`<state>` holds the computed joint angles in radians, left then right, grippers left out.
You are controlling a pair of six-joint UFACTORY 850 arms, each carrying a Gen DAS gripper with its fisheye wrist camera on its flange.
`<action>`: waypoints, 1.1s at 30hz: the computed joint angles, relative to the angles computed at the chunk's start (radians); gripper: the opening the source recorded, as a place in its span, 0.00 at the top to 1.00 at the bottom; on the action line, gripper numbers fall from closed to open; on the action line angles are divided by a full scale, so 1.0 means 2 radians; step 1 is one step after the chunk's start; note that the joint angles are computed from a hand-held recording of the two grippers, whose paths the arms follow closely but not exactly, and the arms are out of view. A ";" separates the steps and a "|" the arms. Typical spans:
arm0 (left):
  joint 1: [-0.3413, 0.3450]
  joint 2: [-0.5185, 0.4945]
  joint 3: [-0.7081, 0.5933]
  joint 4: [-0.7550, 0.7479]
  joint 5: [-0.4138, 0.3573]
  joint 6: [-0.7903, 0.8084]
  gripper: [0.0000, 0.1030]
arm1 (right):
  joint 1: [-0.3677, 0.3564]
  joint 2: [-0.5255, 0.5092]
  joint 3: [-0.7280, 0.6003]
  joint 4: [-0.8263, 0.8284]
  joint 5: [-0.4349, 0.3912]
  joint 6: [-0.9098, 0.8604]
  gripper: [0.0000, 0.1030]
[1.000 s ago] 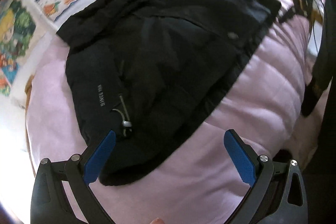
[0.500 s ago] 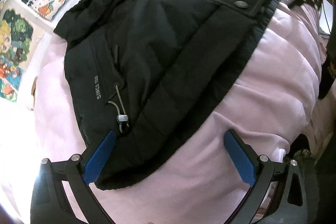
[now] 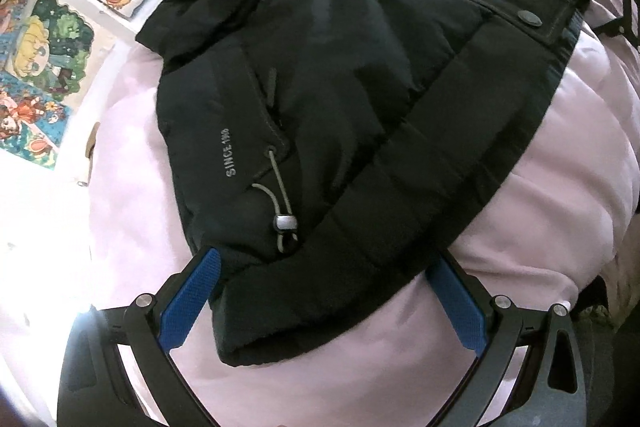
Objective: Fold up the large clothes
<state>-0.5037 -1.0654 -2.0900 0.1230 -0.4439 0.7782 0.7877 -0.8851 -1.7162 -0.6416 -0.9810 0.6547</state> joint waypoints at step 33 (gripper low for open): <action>0.011 0.079 0.052 -0.474 0.098 0.259 0.87 | 0.026 0.076 0.055 -0.257 -0.046 0.195 0.87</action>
